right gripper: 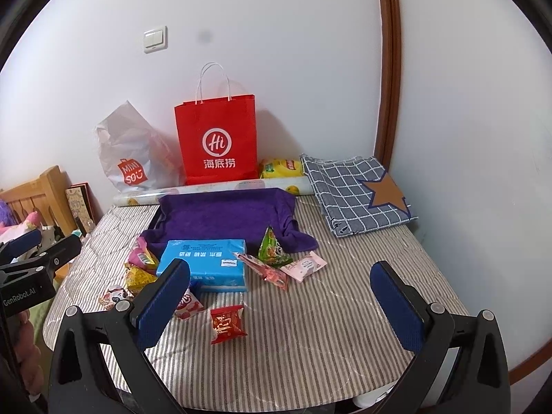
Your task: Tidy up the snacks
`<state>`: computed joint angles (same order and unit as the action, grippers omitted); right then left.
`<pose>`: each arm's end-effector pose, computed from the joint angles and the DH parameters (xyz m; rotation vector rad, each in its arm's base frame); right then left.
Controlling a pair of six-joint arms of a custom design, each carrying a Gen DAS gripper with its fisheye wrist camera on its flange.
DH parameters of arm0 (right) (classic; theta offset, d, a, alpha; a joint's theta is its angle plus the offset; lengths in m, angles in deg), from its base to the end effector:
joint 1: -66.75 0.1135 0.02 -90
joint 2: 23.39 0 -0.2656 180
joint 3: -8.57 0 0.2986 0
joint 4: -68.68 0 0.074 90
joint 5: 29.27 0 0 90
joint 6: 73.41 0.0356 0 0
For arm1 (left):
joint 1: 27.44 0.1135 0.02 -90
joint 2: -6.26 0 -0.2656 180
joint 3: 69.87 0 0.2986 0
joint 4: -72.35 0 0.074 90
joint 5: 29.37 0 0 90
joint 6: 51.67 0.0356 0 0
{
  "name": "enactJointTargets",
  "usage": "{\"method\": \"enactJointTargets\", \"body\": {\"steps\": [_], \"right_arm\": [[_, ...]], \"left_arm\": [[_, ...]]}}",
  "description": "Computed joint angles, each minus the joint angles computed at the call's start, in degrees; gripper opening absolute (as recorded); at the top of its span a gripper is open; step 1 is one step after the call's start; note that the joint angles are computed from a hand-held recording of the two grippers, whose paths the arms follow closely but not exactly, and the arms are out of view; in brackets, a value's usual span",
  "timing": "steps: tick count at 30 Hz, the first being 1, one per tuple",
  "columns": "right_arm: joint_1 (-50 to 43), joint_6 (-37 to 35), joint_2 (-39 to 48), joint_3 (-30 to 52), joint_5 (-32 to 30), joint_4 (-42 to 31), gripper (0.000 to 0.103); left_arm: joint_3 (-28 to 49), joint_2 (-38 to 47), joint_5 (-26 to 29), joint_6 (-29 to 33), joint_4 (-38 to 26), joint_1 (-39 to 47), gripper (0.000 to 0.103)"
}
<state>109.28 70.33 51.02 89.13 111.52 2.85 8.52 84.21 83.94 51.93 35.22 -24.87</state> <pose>0.2355 0.1786 0.3180 0.4831 2.1035 -0.2463 0.3490 0.0016 0.3118 0.4290 2.1227 -0.2878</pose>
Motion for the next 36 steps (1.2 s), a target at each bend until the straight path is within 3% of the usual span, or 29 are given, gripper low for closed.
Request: {"method": "enactJointTargets", "body": {"steps": [36], "right_arm": [[0.24,0.22,1.22,0.75,-0.25,0.29,0.103]], "left_arm": [[-0.75,-0.57,-0.17,-0.34,0.96,0.32,0.103]]}}
